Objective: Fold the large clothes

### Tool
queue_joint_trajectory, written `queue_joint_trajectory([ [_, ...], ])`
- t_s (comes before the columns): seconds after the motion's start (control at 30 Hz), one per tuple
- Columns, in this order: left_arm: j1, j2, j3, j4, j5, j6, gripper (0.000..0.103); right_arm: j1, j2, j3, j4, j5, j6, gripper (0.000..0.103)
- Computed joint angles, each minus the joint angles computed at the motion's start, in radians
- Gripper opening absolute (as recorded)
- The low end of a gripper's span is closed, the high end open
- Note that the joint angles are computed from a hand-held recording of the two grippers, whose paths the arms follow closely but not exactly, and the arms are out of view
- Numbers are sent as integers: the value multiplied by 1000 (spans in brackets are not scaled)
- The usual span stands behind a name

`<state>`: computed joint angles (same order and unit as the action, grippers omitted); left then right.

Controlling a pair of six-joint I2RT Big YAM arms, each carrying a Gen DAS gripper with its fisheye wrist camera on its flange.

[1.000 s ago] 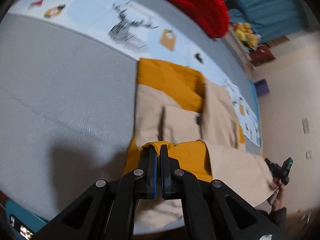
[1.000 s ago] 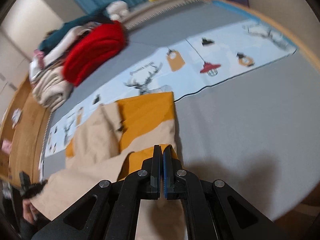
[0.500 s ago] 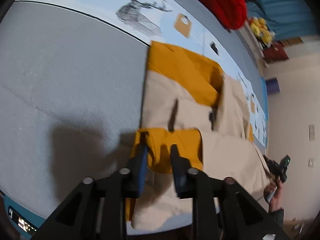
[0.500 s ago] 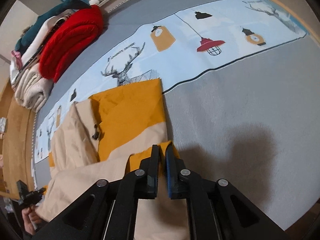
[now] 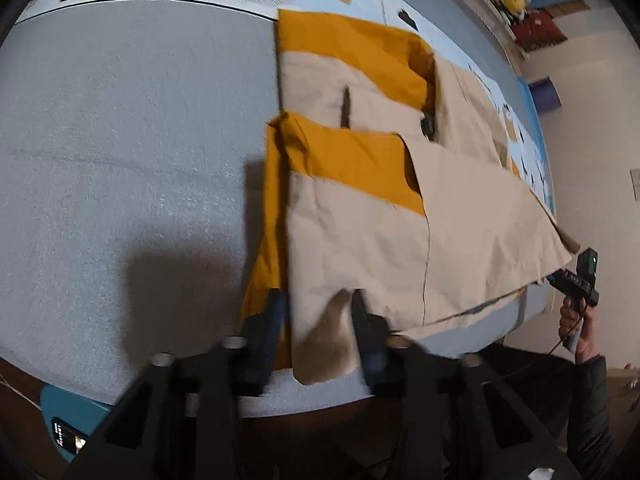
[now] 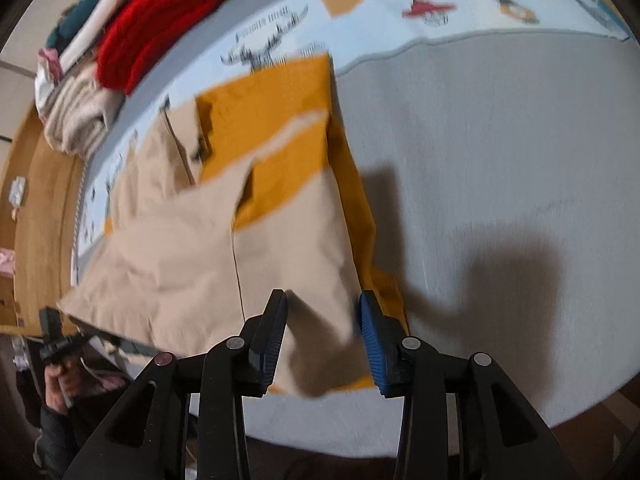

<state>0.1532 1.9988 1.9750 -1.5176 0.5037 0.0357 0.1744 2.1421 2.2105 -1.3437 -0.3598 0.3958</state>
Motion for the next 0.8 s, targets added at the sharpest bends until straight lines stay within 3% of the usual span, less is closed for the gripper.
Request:
queue_joint_trajectory([
  [0.07,-5,-6,-4,10,-19,8,6,2,6,-1,-24,4,-12,37],
  [0.13,4,-16,-6,41,8,-7,2,4,4,-1,-22,-3,-20,12],
  [0.2,27,-35,-16,119,81,-57,1,4,-17,-17,25,-6,-19,5],
  [0.27,48,-48,-30,208,153,-133,1,-6,-50,-47,110,-46,14,4],
  [0.33,66,-62,-55,316,193,-226,1,-24,-97,-111,258,-86,90,4],
  [0.4,72,-59,-55,403,200,-320,1,-39,-143,-189,455,-97,180,4],
  [0.47,64,-44,-31,459,184,-379,1,-42,-143,-205,552,-78,236,4],
  [0.57,51,-1,34,482,155,-440,1,-28,-88,-141,557,-6,256,4],
  [0.73,41,69,127,495,110,-549,4,-15,88,134,423,66,287,5],
  [0.8,46,80,137,520,87,-600,8,-14,176,290,335,93,289,11],
])
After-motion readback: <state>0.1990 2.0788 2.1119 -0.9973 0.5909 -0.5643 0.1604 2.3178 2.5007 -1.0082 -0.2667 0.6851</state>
